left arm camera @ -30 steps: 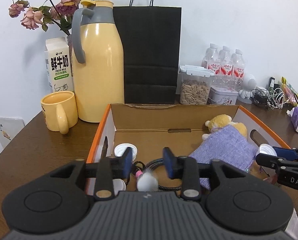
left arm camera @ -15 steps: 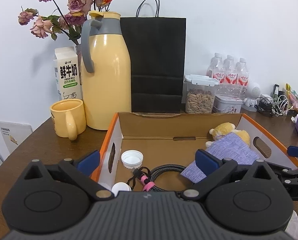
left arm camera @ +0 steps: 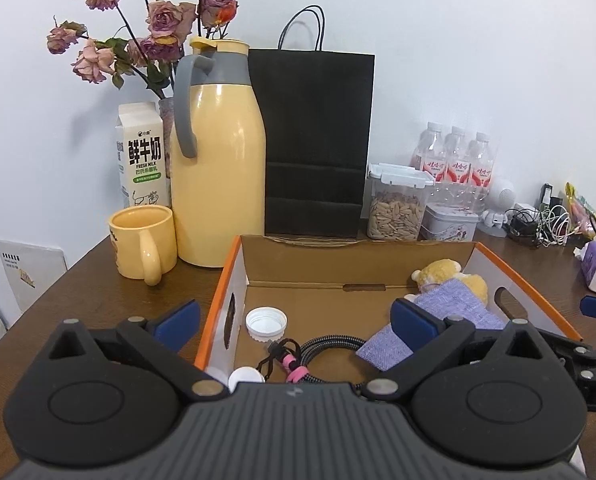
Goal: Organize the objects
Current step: 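Drop the white cap and white clip into the cardboard box with both tools, then grasp the white cloth with the right tool while the left tool grasps the black cable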
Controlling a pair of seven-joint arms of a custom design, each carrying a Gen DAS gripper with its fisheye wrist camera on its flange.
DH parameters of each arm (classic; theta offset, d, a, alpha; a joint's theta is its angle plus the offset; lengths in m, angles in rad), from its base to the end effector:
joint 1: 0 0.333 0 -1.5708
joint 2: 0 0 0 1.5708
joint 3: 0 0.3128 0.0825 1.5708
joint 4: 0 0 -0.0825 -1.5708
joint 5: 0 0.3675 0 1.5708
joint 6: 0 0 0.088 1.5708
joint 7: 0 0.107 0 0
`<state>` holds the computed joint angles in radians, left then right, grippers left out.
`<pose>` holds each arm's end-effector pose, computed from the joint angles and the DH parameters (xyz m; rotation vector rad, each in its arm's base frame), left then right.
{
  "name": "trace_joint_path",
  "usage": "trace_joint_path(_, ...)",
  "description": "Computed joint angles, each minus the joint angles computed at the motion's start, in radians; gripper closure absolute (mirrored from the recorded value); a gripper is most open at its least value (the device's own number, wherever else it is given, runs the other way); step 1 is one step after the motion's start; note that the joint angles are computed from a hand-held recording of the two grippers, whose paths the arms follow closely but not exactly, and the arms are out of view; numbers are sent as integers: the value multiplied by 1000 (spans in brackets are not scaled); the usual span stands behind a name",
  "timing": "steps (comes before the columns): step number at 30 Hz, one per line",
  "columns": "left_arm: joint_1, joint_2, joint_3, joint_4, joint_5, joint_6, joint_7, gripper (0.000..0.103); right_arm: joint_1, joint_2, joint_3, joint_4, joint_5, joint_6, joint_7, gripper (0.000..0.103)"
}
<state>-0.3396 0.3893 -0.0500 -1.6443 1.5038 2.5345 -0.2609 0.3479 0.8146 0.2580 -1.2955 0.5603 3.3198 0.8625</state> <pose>0.6308 -0.2661 0.4403 -1.7090 1.2223 -0.8450 0.6951 0.3235 0.4014 -1.7311 1.0375 -0.6917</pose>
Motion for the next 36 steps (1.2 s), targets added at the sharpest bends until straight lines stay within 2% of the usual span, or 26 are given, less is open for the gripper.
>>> trace_joint_path(4, 7, -36, -8, -50, -31, -4, 29, 0, -42, -74, 42, -118, -10, 23, -31, 0)
trace_joint_path(6, 10, -61, -14, -84, -32, -11, 26, 0, -48, -112, 37, -176, -10, 25, -39, 0)
trace_joint_path(10, 25, -122, -35, -163, -44, -31, 28, 0, -10, -196, -40, -294, 12, -11, -34, 0)
trace_joint_path(17, 57, -211, -80, -286, -85, -63, 54, 0, 42, -287, -135, -446, 23, -99, -12, 0)
trace_joint_path(22, 71, -252, -107, -352, -116, -71, 61, 0, 41, -297, -145, -471, 6, -178, 7, 0)
trace_joint_path(26, 78, -278, -123, -394, -140, -65, 69, 0, 72, -273, -178, -434, -17, -233, 63, 0)
trace_joint_path(29, 81, -292, -133, -419, -157, -65, 74, 0, 67, -252, -175, -398, -25, -266, 95, 0)
trace_joint_path(31, 83, -302, -138, -435, -167, -58, 76, 0, 73, -241, -182, -381, -37, -266, 113, 0)
trace_joint_path(33, 86, -310, -141, -448, -179, -44, 83, 0, 57, -235, -162, -378, -36, -259, 107, 0)
trace_joint_path(34, 88, -314, -143, -456, -185, -31, 87, 0, 44, -236, -145, -382, -30, -250, 97, 1)
trace_joint_path(36, 93, -319, -145, -466, -198, -7, 98, 0, 14, -240, -104, -395, -13, -225, 63, 18)
